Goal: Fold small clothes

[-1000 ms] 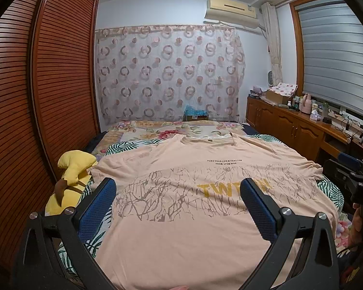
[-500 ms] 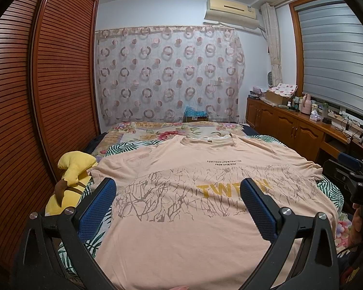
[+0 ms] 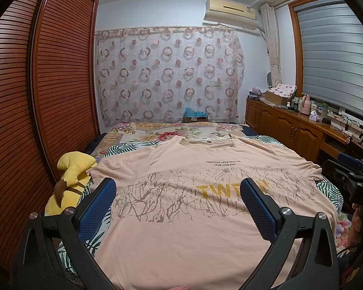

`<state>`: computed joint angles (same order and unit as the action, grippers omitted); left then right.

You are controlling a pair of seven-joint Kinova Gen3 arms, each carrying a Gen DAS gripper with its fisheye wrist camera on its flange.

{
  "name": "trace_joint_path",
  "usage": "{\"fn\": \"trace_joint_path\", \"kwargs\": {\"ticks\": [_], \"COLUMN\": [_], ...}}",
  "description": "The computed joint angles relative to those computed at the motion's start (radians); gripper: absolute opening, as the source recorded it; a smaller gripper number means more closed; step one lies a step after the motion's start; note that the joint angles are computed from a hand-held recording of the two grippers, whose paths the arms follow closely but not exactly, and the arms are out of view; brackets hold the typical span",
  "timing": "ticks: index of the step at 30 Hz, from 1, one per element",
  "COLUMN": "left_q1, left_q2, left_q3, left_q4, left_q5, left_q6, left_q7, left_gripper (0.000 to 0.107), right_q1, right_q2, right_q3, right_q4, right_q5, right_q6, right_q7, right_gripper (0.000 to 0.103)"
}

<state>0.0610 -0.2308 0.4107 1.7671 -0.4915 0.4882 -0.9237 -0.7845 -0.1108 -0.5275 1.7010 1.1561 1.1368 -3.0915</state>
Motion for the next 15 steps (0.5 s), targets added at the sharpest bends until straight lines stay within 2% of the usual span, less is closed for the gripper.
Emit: {"fn": "trace_joint_path", "kwargs": {"ticks": [15], "left_q1": [-0.001], "left_q2": [-0.002], "left_q3": [0.0], "left_q4": [0.004], "left_q5": [0.0], "left_q6": [-0.005], "left_q7": [0.002], "left_gripper": [0.102], "right_q1": [-0.002], "right_q2": [0.0], "right_q3": [0.001], "right_q4": [0.001], "right_q5": [0.002], "right_q6": [0.0], "right_q7": [-0.001], "right_gripper": [0.102]}}
